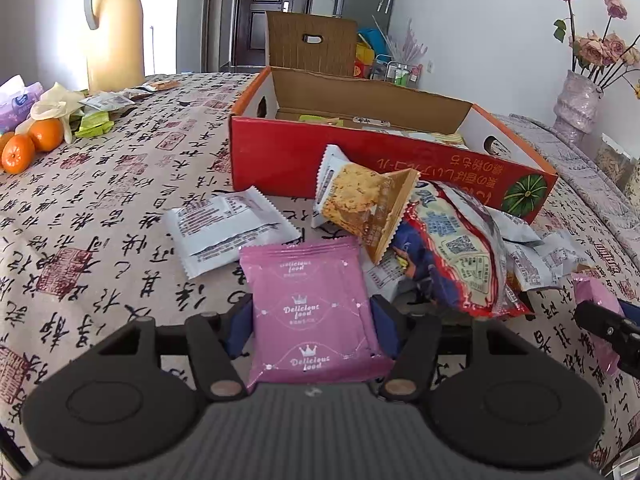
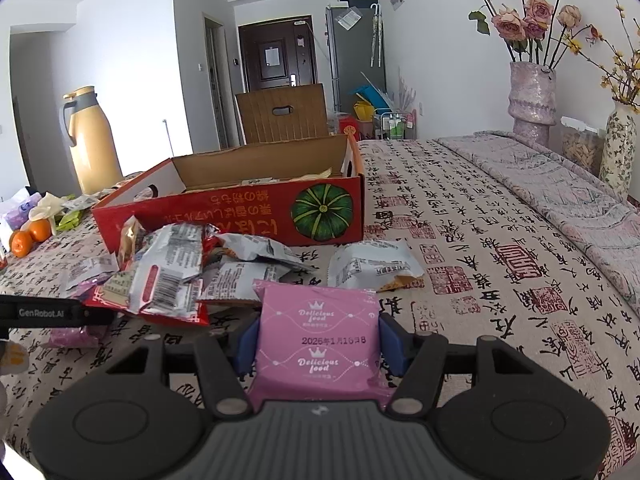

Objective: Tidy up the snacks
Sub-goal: 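Grasp a pink packet with the right tool while the left tool grasps another pink packet, then carry both pink packets over the box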

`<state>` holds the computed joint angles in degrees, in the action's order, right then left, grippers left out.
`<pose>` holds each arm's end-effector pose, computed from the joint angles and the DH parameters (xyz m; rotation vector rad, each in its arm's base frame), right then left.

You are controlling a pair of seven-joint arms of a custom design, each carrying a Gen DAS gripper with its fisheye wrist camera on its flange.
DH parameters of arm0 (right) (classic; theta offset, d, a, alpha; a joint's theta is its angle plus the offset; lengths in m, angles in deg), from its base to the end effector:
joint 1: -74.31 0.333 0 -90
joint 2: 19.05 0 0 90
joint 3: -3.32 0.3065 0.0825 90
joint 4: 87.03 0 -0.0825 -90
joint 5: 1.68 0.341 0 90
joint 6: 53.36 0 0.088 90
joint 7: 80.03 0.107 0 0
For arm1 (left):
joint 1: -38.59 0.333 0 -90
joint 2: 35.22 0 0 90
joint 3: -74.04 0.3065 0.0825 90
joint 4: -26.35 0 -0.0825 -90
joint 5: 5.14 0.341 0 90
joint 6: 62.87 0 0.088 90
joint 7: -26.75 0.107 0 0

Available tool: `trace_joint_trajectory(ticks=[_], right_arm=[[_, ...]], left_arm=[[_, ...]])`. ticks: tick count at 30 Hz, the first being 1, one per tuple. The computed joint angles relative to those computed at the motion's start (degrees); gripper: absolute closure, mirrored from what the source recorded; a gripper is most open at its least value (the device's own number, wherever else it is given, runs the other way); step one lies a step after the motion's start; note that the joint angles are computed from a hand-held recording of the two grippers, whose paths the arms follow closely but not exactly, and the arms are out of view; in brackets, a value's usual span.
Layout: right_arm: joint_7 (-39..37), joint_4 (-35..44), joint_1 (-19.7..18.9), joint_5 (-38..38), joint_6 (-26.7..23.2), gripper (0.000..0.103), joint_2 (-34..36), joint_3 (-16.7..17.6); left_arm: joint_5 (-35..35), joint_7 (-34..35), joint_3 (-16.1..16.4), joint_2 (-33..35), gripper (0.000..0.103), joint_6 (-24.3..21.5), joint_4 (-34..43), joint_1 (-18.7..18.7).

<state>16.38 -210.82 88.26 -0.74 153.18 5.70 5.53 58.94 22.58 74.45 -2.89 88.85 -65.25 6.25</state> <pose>0.5669 0.1597 0.3470 -1.6639 1.4474 -0.6649 0.5655 -0.3818 0.3597 -1.8889 1.5565 -0.8158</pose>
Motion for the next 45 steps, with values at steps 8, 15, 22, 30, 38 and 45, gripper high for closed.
trace_joint_trajectory(ticks=[8, 15, 22, 30, 38, 45], right_arm=[[-0.1, -0.6, -0.1, -0.1, 1.1, 0.043, -0.5, 0.1], [-0.3, -0.2, -0.2, -0.4, 2.0, 0.043, -0.6, 0.1], [-1.3, 2.6, 0.3, -0.4, 2.3, 0.043, 0.4, -0.1], [-2.7, 10.1, 0.8, -0.4, 1.2, 0.043, 3.6, -0.3], [-4.4, 22.7, 1.7, -0.3, -2.3, 0.043, 9.5, -0.9], [-5.2, 36.4, 2.2, -0.6, -7.9, 0.043, 16.7, -1.0]], left_arm=[[3.8, -2.9, 0.2, -2.6, 0.040, -0.2, -2.4, -0.3], [9.2, -4.7, -1.0, -3.8, 0.040, -2.1, -1.6, 0.2], [11.8, -3.7, -1.6, -2.7, 0.040, -3.0, 2.3, 0.9], [11.6, -0.3, -0.5, 1.0, 0.040, -2.6, 9.8, 0.8], [6.7, 7.5, 2.3, 7.3, 0.040, -1.2, 20.2, 0.0], [-1.1, 15.9, 4.9, 15.0, 0.040, -0.8, 32.4, -0.1]])
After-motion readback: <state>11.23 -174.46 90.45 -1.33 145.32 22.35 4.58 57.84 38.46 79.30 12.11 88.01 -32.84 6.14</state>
